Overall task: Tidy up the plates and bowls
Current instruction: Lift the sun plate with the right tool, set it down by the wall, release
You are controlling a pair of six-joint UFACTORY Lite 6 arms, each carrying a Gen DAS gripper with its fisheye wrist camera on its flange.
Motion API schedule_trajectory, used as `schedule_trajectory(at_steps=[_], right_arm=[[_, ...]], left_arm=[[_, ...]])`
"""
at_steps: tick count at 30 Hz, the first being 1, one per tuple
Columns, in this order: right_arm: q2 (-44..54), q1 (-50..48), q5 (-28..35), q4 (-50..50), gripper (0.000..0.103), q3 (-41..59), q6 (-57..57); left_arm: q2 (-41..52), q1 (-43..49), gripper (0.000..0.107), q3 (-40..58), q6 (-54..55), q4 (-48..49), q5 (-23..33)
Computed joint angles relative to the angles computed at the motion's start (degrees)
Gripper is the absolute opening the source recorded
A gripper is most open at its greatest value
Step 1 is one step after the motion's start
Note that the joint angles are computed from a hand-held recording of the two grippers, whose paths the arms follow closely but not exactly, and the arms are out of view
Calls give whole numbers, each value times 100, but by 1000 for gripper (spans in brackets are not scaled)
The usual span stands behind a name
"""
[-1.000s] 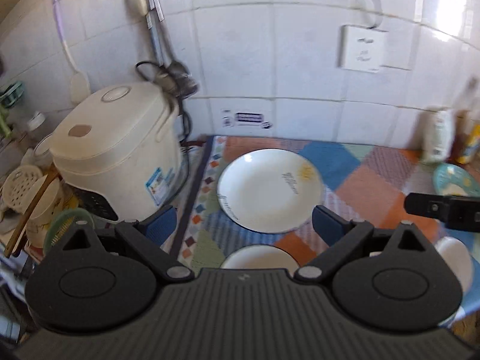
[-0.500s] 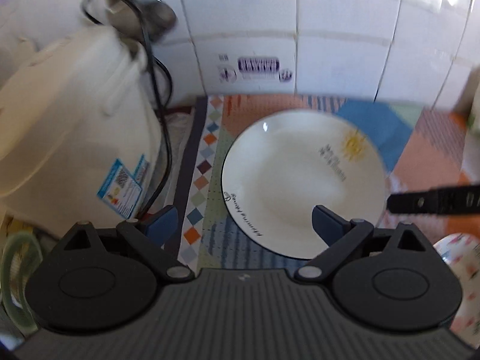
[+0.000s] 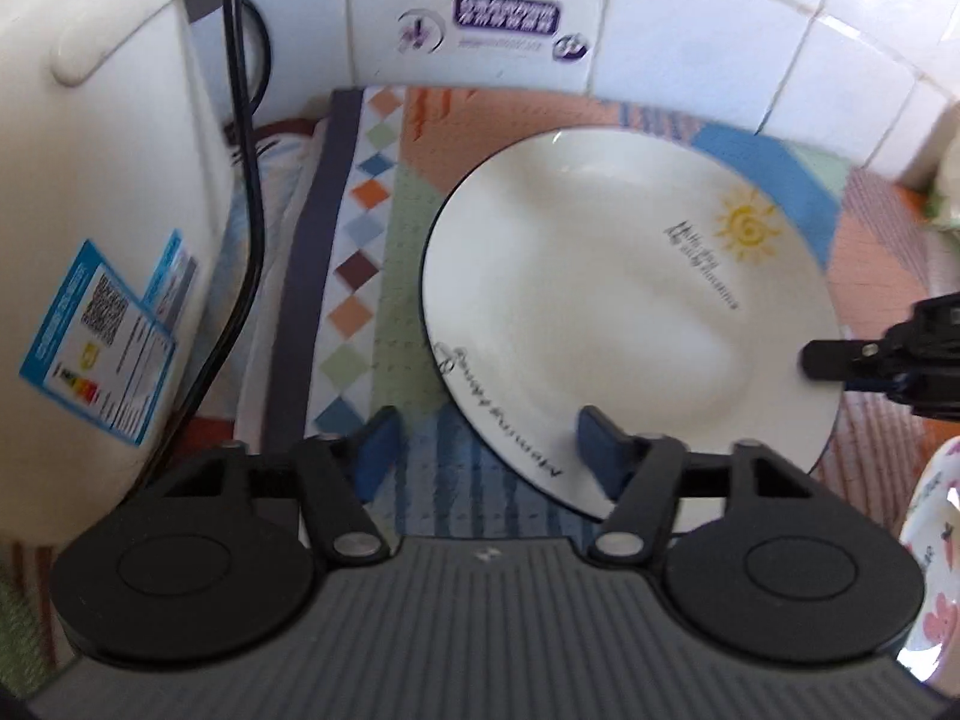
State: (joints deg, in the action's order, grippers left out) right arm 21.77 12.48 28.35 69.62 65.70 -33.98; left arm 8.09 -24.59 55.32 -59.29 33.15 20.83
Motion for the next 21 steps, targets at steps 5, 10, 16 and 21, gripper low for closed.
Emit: schedule_trajectory(at_steps=[5, 10, 16, 21], right_arm=[[333, -14, -52, 820, 10, 136, -1247], [667, -154, 213, 2245, 12, 103, -2850], [131, -343, 454, 2016, 17, -191, -3223], [-558, -587, 308, 1879, 17, -634, -3340]], left_arm=[[-118, 200, 31, -219, -116, -142, -549], [-110, 88, 31, -265, -1190, 745, -559], [-387, -212, 31, -260, -1289, 1279, -261], [-302, -413, 31, 98, -1074, 1518, -298]])
